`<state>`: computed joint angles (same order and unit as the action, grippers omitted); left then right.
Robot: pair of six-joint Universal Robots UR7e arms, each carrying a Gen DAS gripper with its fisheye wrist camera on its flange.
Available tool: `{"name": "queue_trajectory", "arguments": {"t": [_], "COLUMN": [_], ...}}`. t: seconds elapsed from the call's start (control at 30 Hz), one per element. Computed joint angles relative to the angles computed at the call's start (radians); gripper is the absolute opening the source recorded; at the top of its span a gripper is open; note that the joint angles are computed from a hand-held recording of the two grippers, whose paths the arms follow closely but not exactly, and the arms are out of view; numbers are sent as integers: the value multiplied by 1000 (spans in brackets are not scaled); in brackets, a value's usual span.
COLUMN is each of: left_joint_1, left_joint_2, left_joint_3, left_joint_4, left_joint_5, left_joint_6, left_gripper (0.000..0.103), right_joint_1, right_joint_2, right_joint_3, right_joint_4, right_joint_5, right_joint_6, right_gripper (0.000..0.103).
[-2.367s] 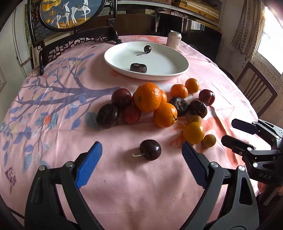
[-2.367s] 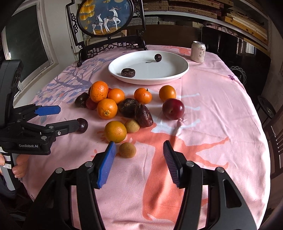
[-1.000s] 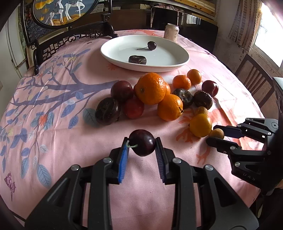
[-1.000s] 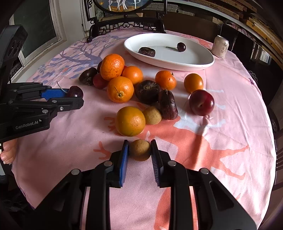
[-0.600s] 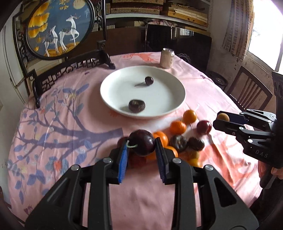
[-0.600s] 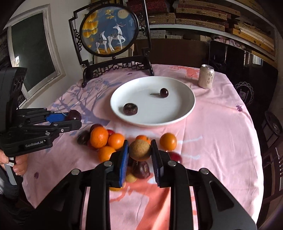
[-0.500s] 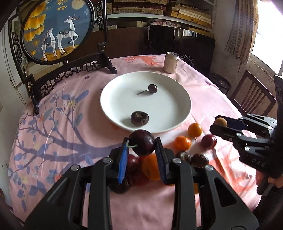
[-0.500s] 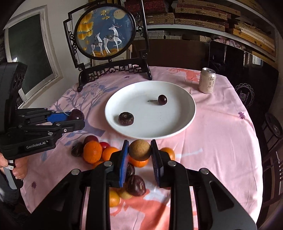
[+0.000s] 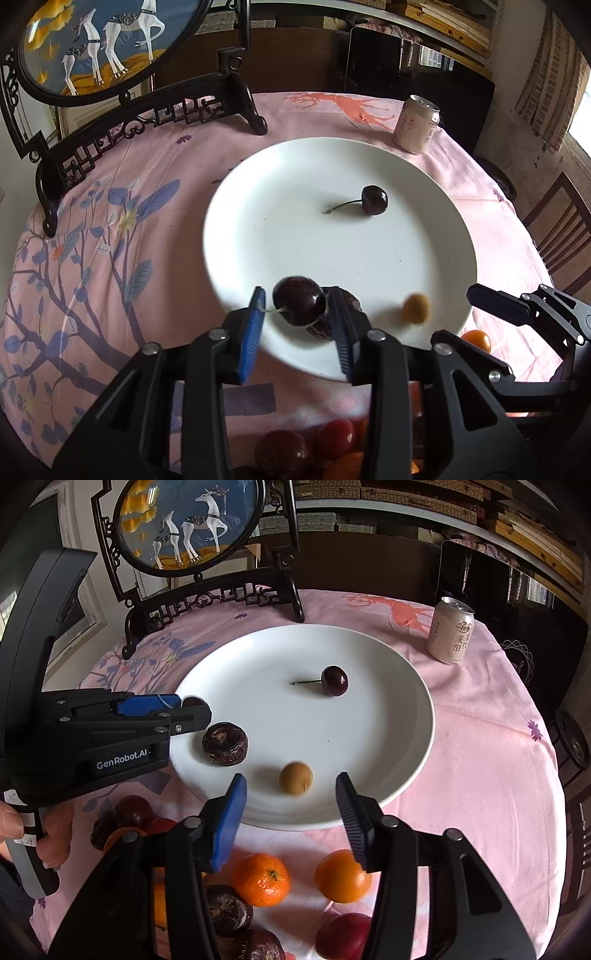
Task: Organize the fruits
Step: 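Lower the cherry and longan onto the white plate and open both tools, then move both open tools back toward the fruit cluster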
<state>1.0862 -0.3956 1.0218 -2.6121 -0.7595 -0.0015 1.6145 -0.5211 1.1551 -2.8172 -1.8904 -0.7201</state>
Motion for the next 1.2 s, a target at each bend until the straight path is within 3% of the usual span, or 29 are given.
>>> {"name": "queue_trajectory", "arguments": {"t": [0.07, 0.33, 0.43, 0.63, 0.73, 0.8, 0.93, 1.2], "left_joint_1": [-3, -22, -38, -71, -76, -77, -83, -75], "left_joint_2": [-10, -96, -129, -186, -227, -251, -292, -348], "left_joint_3": [23, 158, 233, 382, 463, 510, 613, 754], "left_joint_4": [-35, -42, -101, -229, -258, -277, -339, -369], "left_joint_5": [7, -3, 21, 69, 62, 58, 75, 51], "left_joint_6": [0, -58, -48, 5, -15, -31, -55, -129], "left_gripper": [61, 61, 82, 82, 83, 83, 86, 87], "right_joint_1": [-3, -28, -25, -42, -48, -50, -52, -45], "right_joint_2": [-14, -115, -132, -185, -215, -238, -279, -290], "right_joint_3": [20, 149, 192, 274, 364, 428, 518, 592], "right_joint_4": [-9, -11, -66, -77, -216, -308, -342, -289], "right_joint_5": [18, 128, 89, 104, 110, 117, 103, 52], "right_joint_6": [6, 80, 71, 103, 64, 20, -23, -46], "right_gripper": [55, 57, 58, 60, 102, 102, 102, 102]}}
